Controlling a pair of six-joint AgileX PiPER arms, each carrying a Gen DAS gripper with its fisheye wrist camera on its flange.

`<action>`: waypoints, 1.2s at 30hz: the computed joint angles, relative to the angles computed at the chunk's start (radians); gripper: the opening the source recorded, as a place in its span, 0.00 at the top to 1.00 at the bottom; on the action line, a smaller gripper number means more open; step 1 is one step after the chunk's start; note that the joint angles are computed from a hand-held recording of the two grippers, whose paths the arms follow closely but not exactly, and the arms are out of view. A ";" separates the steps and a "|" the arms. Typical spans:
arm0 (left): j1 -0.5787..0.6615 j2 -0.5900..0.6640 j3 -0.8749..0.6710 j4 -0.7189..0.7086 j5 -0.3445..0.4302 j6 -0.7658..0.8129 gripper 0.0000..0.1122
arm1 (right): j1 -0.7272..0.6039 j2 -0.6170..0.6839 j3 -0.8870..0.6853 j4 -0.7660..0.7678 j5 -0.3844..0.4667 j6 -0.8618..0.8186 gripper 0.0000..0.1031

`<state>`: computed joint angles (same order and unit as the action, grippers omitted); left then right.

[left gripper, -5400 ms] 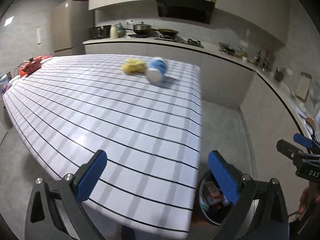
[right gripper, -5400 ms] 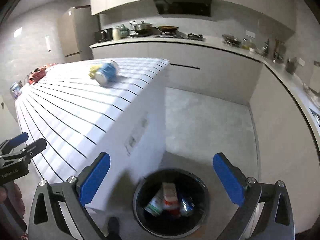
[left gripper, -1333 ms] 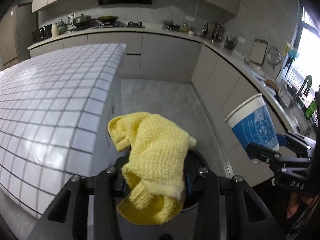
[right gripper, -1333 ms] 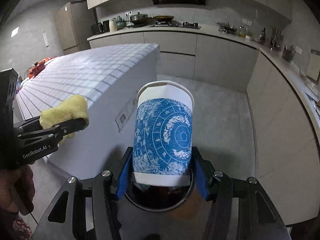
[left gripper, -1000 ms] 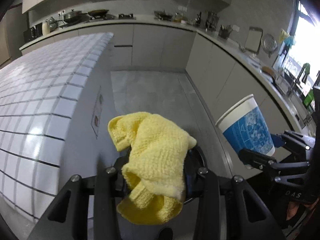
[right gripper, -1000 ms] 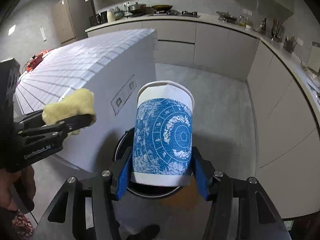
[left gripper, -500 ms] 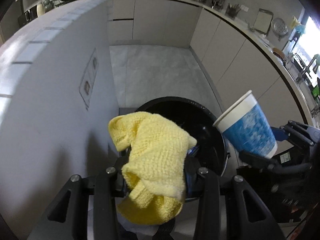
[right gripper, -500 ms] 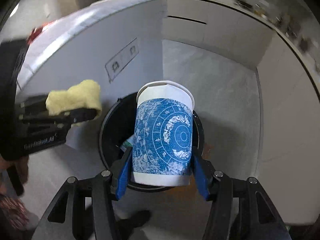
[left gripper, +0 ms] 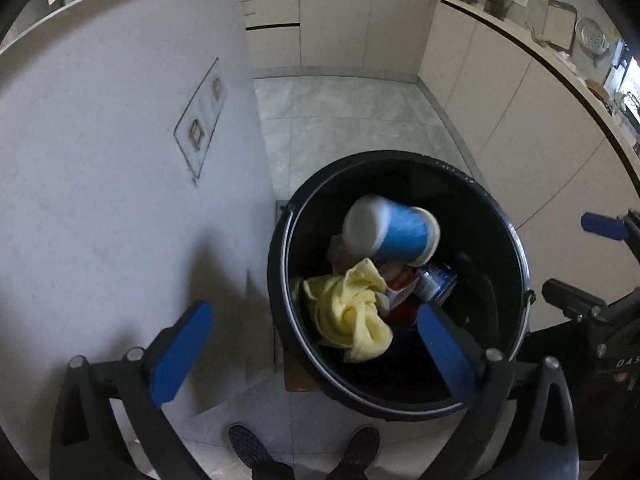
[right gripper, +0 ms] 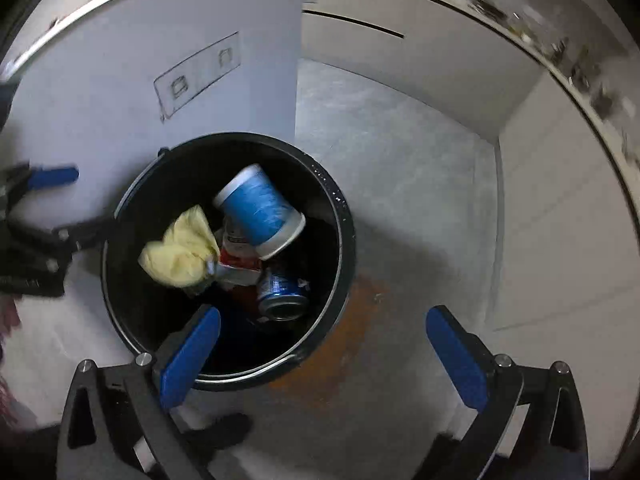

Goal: Collect trash

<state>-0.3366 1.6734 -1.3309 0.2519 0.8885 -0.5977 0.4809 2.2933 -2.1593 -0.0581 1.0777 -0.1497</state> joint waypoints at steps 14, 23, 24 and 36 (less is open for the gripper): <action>-0.003 0.014 -0.086 -0.006 0.073 0.025 0.09 | 0.000 -0.048 0.044 0.004 -0.014 0.067 0.00; -0.027 -0.090 -0.184 -0.007 0.176 0.042 0.09 | 0.033 -0.207 0.117 -0.096 -0.014 0.172 0.00; -0.023 -0.103 -0.196 -0.017 0.183 0.048 0.09 | 0.039 -0.222 0.122 -0.112 -0.006 0.189 0.00; 0.012 -0.231 -0.320 -0.052 0.287 0.150 0.09 | 0.138 -0.390 0.108 -0.220 0.131 0.409 0.00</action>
